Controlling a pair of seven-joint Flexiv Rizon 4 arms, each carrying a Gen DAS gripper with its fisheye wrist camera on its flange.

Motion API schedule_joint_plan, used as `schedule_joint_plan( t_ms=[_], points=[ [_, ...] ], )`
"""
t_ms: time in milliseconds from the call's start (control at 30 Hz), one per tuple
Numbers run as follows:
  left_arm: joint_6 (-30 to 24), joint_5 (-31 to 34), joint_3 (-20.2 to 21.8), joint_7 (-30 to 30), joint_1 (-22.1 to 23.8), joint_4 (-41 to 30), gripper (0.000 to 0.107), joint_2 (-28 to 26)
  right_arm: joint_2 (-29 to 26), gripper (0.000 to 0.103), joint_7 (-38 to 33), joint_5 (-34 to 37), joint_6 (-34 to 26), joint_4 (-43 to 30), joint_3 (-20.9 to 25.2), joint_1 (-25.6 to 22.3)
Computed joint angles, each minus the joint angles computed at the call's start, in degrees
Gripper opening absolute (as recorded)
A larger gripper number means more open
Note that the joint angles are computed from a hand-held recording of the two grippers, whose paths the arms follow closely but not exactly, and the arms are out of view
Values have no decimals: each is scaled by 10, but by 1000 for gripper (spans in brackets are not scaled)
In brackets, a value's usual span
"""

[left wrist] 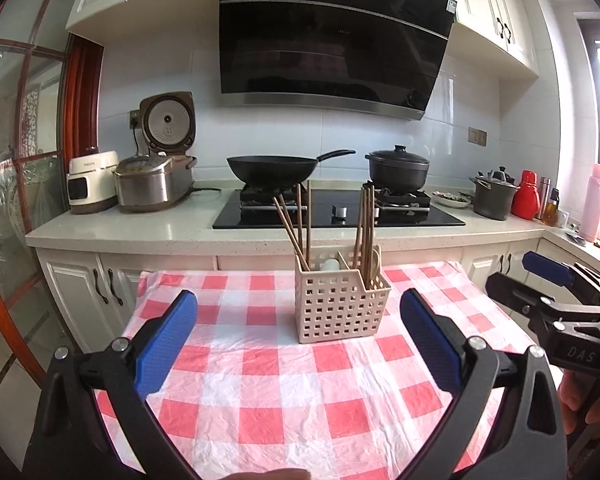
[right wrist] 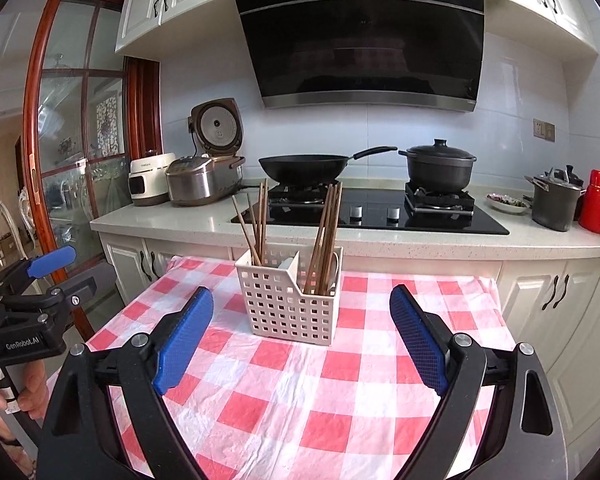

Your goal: Organize utensils

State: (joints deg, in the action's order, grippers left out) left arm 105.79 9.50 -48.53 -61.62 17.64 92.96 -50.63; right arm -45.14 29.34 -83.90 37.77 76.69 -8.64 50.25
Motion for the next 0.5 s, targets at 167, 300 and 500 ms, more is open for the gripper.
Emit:
schedule_joint_plan(
  t_ms=[167,300,500],
  points=[
    [-4,-4,6,2,-5,-2,98,1,-4,85,-6,6,1,-5,0,0],
    [-5,-8,10,2,-7,-2,98,3,-7,85,-10,14,-2,-7,-1,1],
    [-5,-10,11,2,-8,0,98,4,-8,85,-10,18,-2,-9,-2,3]
  ],
)
